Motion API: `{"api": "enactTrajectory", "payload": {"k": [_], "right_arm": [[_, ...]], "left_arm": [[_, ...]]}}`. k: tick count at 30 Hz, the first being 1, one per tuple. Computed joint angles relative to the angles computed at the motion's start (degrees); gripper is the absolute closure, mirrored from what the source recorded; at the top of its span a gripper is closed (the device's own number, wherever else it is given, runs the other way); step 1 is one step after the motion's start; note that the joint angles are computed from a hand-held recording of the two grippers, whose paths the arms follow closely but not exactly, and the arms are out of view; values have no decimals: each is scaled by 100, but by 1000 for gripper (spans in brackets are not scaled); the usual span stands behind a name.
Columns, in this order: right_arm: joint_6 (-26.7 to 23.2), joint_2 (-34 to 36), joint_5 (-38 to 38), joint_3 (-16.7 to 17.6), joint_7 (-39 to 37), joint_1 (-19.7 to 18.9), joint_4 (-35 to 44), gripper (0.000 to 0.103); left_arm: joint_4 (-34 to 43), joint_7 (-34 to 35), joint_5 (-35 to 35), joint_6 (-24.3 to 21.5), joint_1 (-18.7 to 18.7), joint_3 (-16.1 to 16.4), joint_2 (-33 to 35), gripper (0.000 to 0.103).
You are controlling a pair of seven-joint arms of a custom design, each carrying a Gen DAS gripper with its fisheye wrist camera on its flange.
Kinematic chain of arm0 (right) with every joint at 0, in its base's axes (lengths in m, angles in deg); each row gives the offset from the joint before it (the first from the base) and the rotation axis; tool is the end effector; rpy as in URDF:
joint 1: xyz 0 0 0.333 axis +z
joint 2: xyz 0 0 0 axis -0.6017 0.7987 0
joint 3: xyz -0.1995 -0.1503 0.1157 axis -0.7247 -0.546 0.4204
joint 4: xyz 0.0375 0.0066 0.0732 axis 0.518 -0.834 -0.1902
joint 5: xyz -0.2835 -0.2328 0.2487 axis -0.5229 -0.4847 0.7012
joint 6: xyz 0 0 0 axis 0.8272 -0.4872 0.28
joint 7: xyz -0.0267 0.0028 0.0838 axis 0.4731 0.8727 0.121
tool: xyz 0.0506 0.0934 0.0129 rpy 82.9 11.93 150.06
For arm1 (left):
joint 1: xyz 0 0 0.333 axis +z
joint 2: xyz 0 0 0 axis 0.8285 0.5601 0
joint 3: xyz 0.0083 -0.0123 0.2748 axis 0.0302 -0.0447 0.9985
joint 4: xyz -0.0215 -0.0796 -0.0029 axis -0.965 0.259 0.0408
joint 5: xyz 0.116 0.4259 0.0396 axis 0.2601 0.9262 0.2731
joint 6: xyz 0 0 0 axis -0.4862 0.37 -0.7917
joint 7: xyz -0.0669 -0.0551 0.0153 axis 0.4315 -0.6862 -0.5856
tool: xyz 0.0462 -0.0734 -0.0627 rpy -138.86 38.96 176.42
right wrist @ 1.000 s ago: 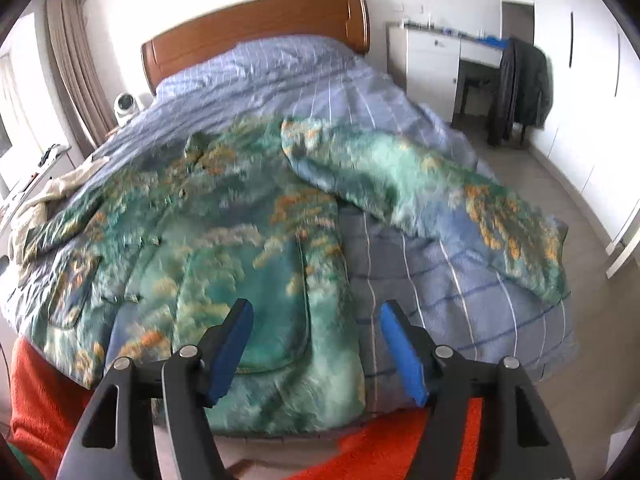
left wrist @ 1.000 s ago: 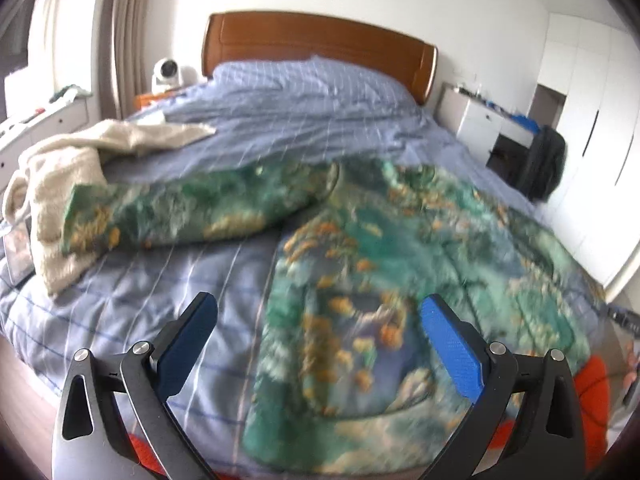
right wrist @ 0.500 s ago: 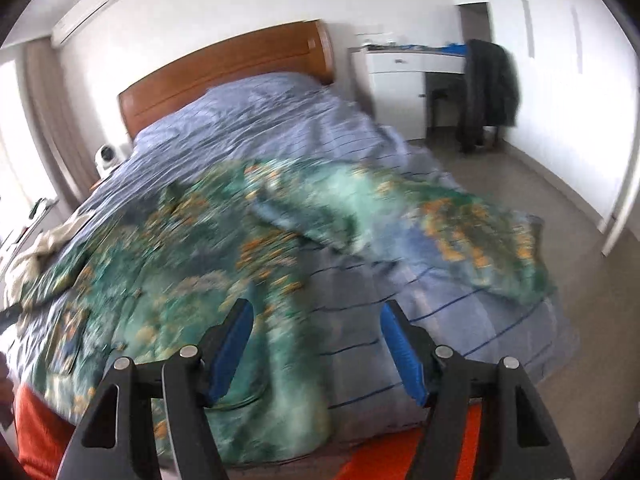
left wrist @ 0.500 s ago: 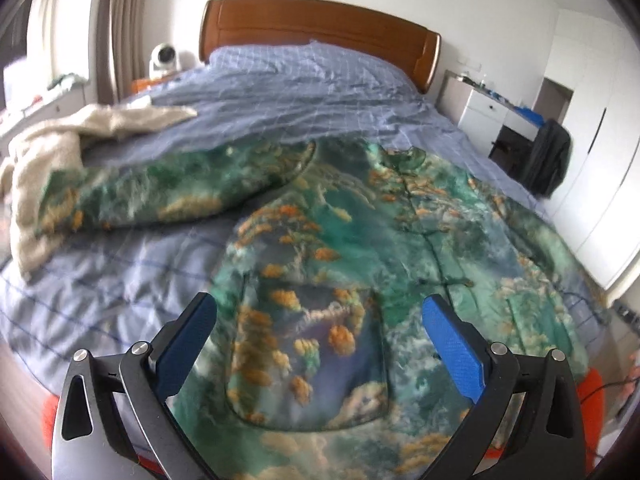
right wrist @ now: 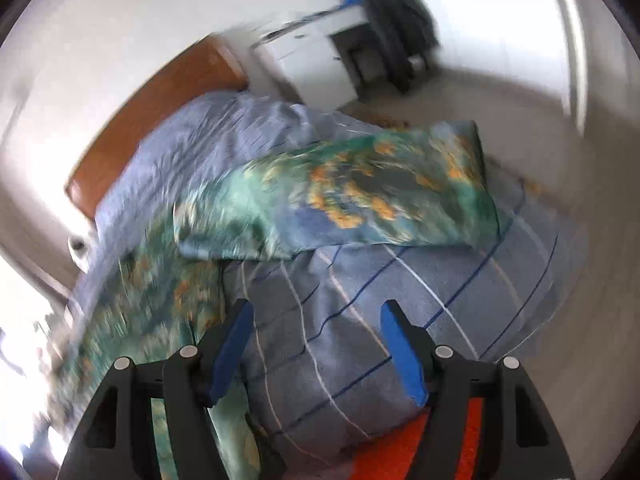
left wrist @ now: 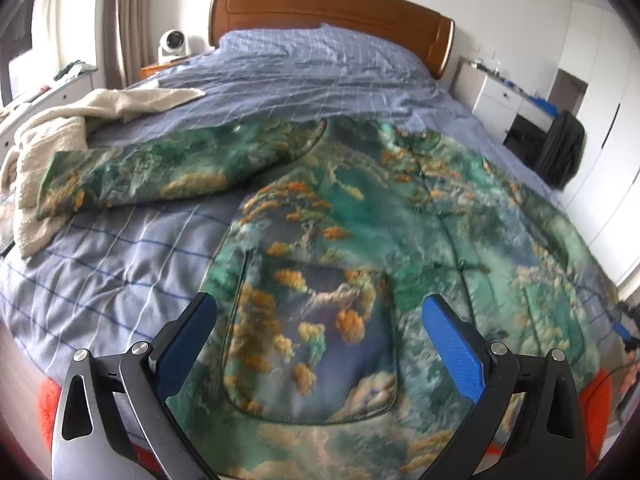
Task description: Fold large clothes
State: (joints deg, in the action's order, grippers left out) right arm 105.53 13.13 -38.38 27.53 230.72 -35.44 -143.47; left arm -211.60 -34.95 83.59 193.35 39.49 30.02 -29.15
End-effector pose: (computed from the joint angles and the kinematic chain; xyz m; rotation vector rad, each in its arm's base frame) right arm 0.3965 0.1074 0.4667 -1.0131 2.1140 -0.4491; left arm 0.4232 -0.3197 0.5019 -1.9275 1.6744 -0.8266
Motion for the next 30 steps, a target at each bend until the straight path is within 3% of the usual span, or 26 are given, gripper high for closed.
{"api": "enactTrajectory", "payload": {"k": [9, 17, 19, 21, 23, 27, 30], "right_arm": [[1278, 493, 686, -90, 843, -613, -322, 35], [1871, 1214, 1173, 258, 1424, -1288, -84, 36], [1802, 1412, 1154, 419, 1504, -1538, 90, 50], [1531, 1496, 938, 546, 1483, -1750, 308, 81], [1256, 1387, 593, 864, 1670, -2079, 536, 91], [1326, 1343, -420, 1393, 1481, -2514, 1354, 92], [1460, 1789, -1117, 1598, 842, -2523, 2287, 93]], "left_arm": [[-75, -99, -20, -162, -14, -4, -73, 1], [-13, -67, 26, -260, -11, -14, -2, 1], [-30, -100, 62, -296, -3, -31, -25, 1], [-61, -159, 104, -355, 10, -54, -57, 1], [-111, -193, 123, -409, 4, -58, -96, 1], [-187, -184, 73, -453, -22, -8, -103, 1], [-191, -227, 49, -357, -10, 14, -55, 1]]}}
